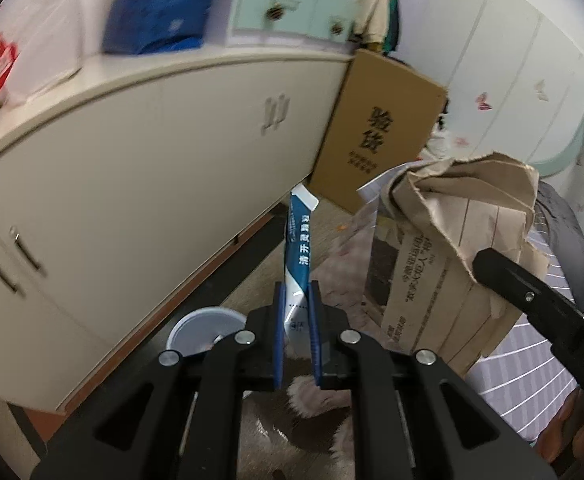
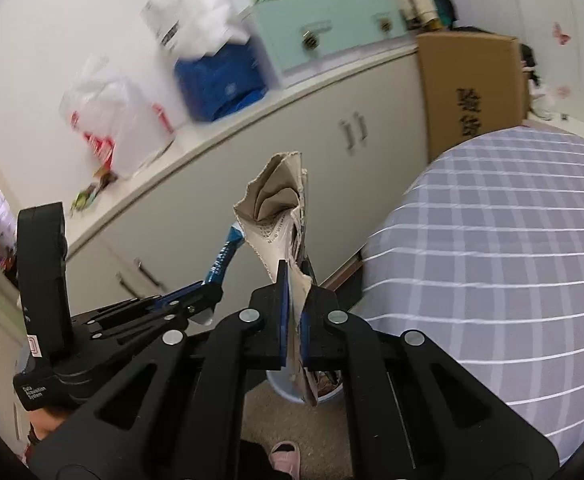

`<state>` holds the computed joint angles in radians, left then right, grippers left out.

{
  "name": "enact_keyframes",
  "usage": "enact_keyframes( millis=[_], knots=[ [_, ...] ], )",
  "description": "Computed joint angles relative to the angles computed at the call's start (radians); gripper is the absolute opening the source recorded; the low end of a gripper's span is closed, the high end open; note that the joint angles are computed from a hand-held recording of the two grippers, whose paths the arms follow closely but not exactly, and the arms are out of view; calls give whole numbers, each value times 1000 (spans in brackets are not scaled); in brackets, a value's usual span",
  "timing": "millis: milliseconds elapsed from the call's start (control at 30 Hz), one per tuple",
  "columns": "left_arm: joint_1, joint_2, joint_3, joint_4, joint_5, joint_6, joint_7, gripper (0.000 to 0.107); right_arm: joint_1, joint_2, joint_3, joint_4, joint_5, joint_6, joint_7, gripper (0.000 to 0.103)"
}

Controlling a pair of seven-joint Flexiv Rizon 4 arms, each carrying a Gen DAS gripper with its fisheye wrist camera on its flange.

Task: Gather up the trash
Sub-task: 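Carry the toothpaste tube and newspaper over the wastebasket with both tools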

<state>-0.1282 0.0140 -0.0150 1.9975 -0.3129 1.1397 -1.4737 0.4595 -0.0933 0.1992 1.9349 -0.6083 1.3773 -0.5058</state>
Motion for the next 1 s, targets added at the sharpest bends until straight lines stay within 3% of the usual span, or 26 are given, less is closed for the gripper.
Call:
enact_keyframes(
  millis=[333,667,1000],
  knots=[
    [59,-43,34,52,-3,-70,13,10,83,-140,20,-70,101,-83,-86,4],
    [88,-161,28,20,39,-133,-17,10,112,-235,9,-109,197,-126,-140,4],
    [88,-234,24,-41,70,-146,-47,11,138,-258,-44,-111,155,-114,-97,4]
  ],
)
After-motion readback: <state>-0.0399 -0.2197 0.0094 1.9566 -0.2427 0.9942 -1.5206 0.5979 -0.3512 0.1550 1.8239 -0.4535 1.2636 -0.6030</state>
